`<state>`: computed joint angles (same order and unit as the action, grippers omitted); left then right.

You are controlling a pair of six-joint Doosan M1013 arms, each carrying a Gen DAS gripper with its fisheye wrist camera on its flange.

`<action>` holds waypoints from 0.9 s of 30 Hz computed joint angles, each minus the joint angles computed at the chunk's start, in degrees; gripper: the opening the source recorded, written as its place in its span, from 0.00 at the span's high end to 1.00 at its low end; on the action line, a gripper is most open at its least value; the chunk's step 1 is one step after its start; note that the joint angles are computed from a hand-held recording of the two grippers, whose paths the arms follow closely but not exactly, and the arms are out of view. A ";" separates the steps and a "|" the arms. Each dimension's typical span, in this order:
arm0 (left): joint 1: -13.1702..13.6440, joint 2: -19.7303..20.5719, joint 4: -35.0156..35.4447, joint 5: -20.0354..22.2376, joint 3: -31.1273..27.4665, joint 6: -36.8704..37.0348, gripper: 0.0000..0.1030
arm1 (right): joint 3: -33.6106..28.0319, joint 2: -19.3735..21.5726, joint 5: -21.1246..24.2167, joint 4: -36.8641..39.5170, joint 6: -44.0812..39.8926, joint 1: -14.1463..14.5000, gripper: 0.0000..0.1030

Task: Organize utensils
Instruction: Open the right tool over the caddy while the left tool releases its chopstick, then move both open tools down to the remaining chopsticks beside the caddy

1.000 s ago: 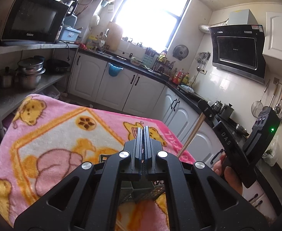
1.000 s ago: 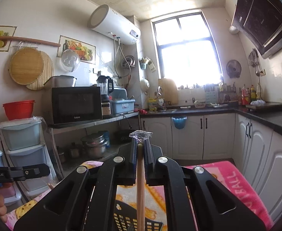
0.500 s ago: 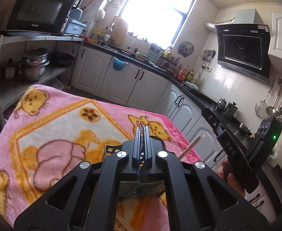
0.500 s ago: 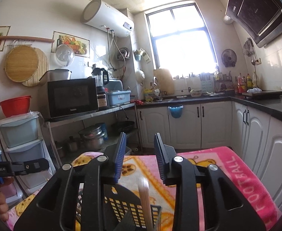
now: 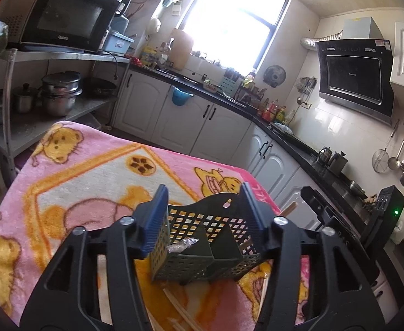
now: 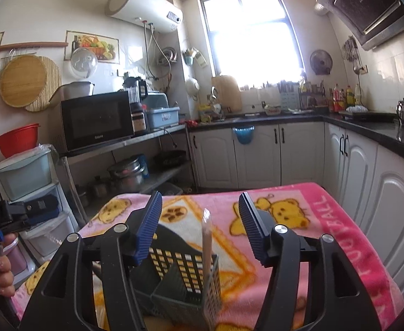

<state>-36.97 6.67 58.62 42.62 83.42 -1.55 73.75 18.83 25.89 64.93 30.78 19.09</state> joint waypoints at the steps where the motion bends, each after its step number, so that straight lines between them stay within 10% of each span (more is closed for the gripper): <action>1: -0.11 -0.04 0.21 0.27 0.02 -0.10 0.48 | 0.14 -0.14 0.20 -0.79 0.60 -0.03 0.44; 11: -2.10 -0.82 4.83 4.60 0.84 -2.88 0.11 | 1.92 -1.58 1.58 -4.17 3.93 -0.68 0.39; 27: -4.18 -2.03 6.03 6.99 2.98 -6.43 0.10 | 5.44 -4.61 2.98 -7.15 6.63 -2.32 0.35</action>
